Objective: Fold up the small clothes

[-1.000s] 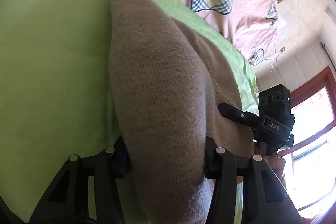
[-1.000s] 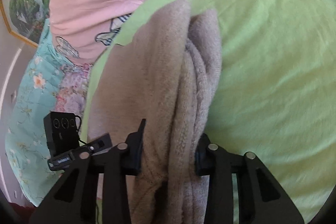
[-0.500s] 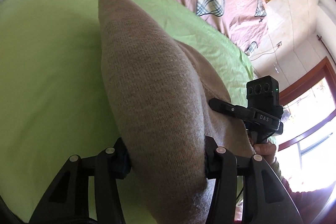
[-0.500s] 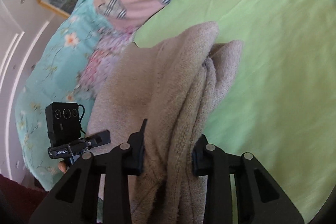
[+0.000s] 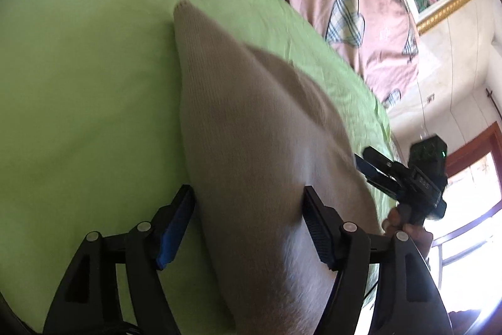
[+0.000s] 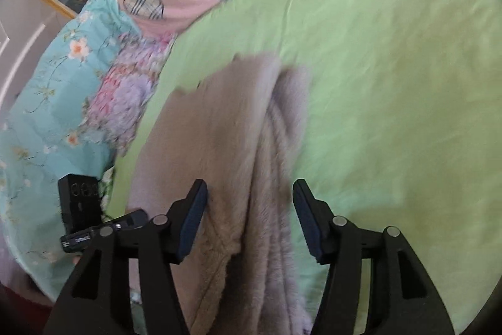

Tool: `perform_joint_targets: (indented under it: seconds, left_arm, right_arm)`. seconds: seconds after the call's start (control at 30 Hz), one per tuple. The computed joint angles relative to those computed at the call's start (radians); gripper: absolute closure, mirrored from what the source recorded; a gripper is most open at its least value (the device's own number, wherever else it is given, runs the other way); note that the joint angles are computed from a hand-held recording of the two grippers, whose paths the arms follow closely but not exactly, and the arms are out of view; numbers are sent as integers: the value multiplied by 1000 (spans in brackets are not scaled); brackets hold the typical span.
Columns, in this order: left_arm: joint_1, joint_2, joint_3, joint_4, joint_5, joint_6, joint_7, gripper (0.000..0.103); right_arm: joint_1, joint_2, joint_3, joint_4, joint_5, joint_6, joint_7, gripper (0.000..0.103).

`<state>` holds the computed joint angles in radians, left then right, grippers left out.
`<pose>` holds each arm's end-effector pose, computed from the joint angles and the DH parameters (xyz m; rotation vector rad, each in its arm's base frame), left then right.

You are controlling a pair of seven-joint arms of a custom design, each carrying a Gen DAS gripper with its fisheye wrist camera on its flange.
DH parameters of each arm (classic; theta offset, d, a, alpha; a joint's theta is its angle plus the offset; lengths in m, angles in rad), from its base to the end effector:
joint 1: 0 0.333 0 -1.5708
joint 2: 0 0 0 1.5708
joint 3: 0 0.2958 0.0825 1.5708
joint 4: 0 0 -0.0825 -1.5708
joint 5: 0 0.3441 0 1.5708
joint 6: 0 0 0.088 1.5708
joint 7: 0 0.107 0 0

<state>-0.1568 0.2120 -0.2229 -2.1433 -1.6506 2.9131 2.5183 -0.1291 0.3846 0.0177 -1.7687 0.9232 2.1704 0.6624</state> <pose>0.5148 -0.1368 0.3288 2.2250 -1.7246 1.2702 0.6180 -0.0391 0.3634 -1.8915 1.4629 0.2438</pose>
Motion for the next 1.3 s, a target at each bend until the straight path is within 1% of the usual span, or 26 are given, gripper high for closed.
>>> perform_joint_targets:
  seconds: [0.1, 0.2, 0.27, 0.3, 0.33, 0.37, 0.4, 0.43, 0.47, 0.5, 0.57, 0.67, 0.77, 0.83, 0.9, 0.93, 0.97, 1.0, 1.03, 1.07, 1.1, 1.17, 1.2, 1.23, 1.27, 1.3]
  left_arm:
    - [7, 19, 11, 41, 8, 26, -9, 32]
    - [33, 62, 19, 87, 1, 16, -31, 30]
    - [44, 107, 19, 131, 33, 20, -84, 29]
    - [50, 132, 16, 154, 48, 26, -106, 30]
    - [51, 156, 15, 174, 101, 40, -163, 32]
    - [53, 172, 11, 189, 152, 50, -212, 42]
    - [57, 177, 5, 199, 188, 56, -238, 50]
    - [54, 176, 0, 201, 222, 78, -260, 51]
    - [33, 183, 4, 209, 296, 118, -315, 55]
    - [-8, 185, 36, 202, 425, 145, -418, 61]
    - [-76, 193, 108, 196, 607, 149, -585, 66]
    - [-128, 215, 170, 212, 769, 126, -734, 66]
    - [-157, 245, 234, 254, 909, 77, -858, 66]
    - [-145, 295, 257, 329, 980, 33, -910, 67]
    - [-144, 366, 298, 434, 1059, -7, -985, 87]
    - [-148, 398, 317, 478, 1095, -21, -1022, 91]
    - [-161, 426, 349, 518, 1137, -39, -1068, 92]
    - [-159, 453, 364, 561, 1187, -63, -1118, 92]
    - [-152, 457, 362, 570, 1184, -70, -1115, 92]
    - [-140, 453, 348, 570, 1191, -71, -1119, 92]
    - [-129, 440, 331, 553, 1197, -58, -1117, 92]
    - [-114, 375, 291, 460, 1203, -1, -1104, 91]
    - [-103, 345, 269, 417, 1204, 19, -1098, 87]
    - [-84, 300, 234, 350, 1194, 53, -1083, 85]
    - [-63, 258, 197, 288, 1181, 86, -1070, 79]
    - [-37, 210, 153, 217, 1160, 124, -1056, 76]
  right_arm:
    - [-1, 4, 12, 23, 44, 21, -20, 45]
    - [30, 59, 18, 88, -1, 36, 28, 46]
    - [51, 106, 23, 134, -44, 44, 82, 59]
    - [53, 133, 26, 161, -63, 31, 107, 76]
    - [55, 153, 32, 181, -78, 22, 126, 81]
    - [52, 156, 43, 183, -75, 28, 117, 83]
    - [43, 149, 52, 179, -68, 32, 99, 85]
    - [31, 136, 62, 176, -50, 31, 75, 89]
    - [14, 118, 71, 169, -21, 30, 45, 92]
    - [6, 101, 71, 168, -9, 29, 26, 92]
    - [11, 96, 55, 175, -30, 34, 14, 93]
    - [28, 128, 30, 184, -98, 51, 43, 93]
    - [0, 177, 37, 209, -86, 13, 89, 93]
    - [-7, 190, 45, 213, -75, 18, 101, 93]
    - [-4, 183, 49, 205, -82, 34, 98, 93]
    - [0, 177, 49, 197, -89, 44, 93, 93]
    - [1, 172, 49, 191, -93, 50, 90, 93]
    - [3, 168, 49, 185, -96, 58, 88, 93]
    - [5, 165, 49, 181, -100, 64, 89, 93]
    - [8, 165, 48, 180, -103, 68, 94, 93]
    - [11, 164, 48, 179, -108, 74, 95, 93]
    - [15, 144, 50, 158, -112, 93, 80, 91]
    - [12, 131, 53, 147, -105, 93, 70, 87]
    - [11, 118, 53, 135, -100, 97, 66, 85]
    - [8, 103, 52, 123, -92, 93, 61, 82]
    - [0, 89, 52, 110, -79, 83, 52, 73]
